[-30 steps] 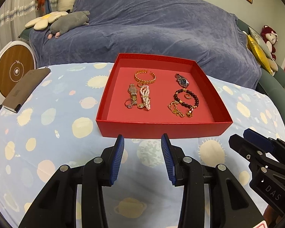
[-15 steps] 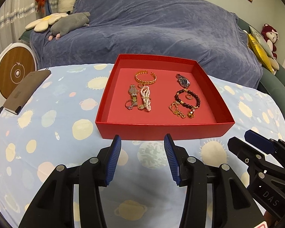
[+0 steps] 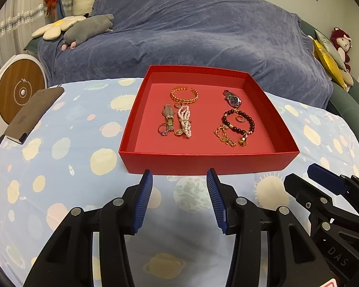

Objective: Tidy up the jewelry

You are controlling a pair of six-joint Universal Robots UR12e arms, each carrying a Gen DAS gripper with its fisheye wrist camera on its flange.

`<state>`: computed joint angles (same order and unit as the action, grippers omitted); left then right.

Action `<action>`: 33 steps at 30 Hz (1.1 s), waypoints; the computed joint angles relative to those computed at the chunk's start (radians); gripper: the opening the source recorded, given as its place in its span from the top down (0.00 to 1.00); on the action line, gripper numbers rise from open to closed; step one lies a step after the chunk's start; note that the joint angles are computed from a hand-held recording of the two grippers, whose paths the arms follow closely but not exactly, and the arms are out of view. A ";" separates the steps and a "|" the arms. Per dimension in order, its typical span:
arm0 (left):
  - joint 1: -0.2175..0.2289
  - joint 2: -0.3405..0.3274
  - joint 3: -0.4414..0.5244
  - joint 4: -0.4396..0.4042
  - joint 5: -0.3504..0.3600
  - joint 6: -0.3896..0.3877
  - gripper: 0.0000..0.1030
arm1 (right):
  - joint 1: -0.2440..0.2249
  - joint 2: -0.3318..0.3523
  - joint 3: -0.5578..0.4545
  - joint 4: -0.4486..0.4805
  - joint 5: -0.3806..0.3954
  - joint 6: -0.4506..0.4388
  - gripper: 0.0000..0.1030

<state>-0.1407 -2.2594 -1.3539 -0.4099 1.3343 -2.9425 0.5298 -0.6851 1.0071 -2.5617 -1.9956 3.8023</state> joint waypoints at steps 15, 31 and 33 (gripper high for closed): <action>-0.009 0.001 -0.013 0.029 0.033 0.017 0.51 | 0.003 0.004 -0.007 0.013 -0.012 -0.001 0.45; -0.010 -0.001 -0.012 0.035 0.053 0.010 0.46 | 0.003 0.007 -0.014 0.039 -0.032 0.023 0.37; -0.011 -0.001 -0.012 0.037 0.055 0.010 0.45 | 0.003 0.006 -0.013 0.039 -0.035 0.024 0.36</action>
<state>-0.1513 -2.2608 -1.3655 -0.3731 1.3898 -2.9321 0.5327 -0.6789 0.9941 -2.5224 -2.0308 3.8261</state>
